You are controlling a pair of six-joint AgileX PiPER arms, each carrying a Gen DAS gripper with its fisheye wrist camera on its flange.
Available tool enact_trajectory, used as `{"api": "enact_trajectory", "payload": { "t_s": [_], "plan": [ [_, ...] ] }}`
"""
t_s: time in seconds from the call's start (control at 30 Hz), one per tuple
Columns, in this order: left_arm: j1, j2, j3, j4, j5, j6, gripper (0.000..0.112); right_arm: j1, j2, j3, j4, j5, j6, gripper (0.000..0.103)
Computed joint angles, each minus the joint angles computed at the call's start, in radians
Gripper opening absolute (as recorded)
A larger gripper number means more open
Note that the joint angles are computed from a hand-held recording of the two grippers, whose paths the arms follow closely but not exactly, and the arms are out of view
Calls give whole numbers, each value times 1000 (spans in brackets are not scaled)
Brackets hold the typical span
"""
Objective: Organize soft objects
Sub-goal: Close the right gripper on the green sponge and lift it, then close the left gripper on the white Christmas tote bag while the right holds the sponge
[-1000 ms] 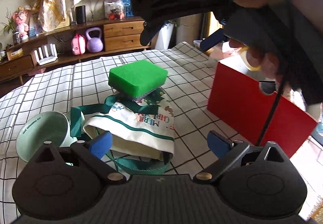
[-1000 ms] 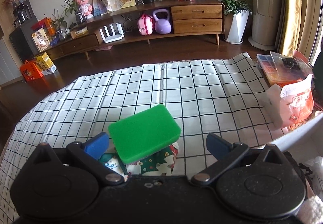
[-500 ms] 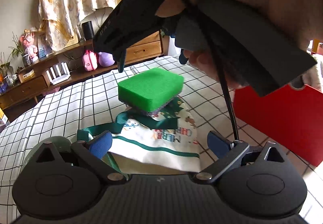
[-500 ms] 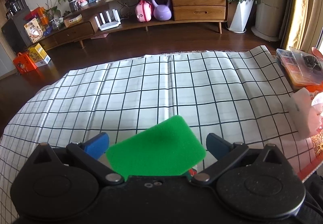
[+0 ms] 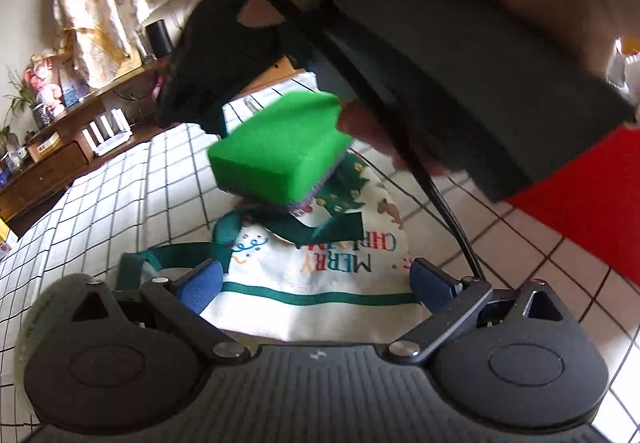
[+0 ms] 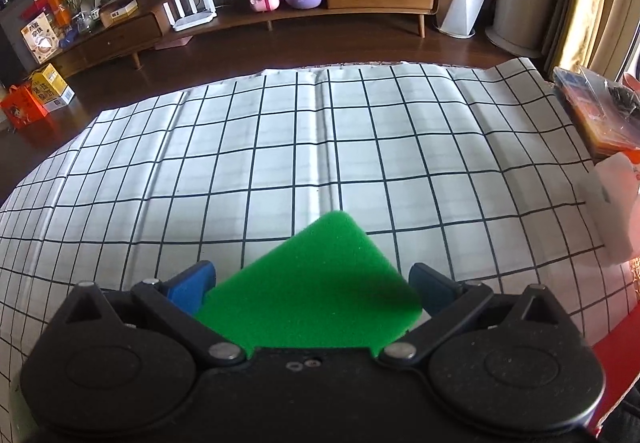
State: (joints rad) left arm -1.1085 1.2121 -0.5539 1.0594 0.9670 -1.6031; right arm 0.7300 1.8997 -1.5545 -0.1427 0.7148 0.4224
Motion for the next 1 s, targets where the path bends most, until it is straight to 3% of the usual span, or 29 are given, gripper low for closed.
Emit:
{"api": "enact_trajectory", "payload": {
  "t_s": [0.1, 0.3, 0.43, 0.63, 0.77, 0.9, 1.0],
  "plan": [
    [1, -5, 9, -3, -32, 8, 88, -12, -23, 26, 35, -13, -52, 102],
    [0, -27, 16, -19, -90, 29, 52, -34, -63, 79, 98, -49, -132, 96],
    [-64, -54, 25, -19, -64, -11, 26, -41, -92, 127, 99, -88, -138, 94],
    [-195, -140, 41, -71, 61, -80, 25, -84, -153, 207, 188, -141, -238, 93],
    [-342, -210, 68, -97, 208, -200, 25, -110, -192, 252, 258, -155, -309, 92],
    [-322, -254, 72, -167, 195, -214, 27, -121, -227, 288, 292, -162, -357, 92],
    [-329, -276, 85, -172, 197, -236, 46, -126, -249, 309, 319, -164, -395, 92]
  ]
}}
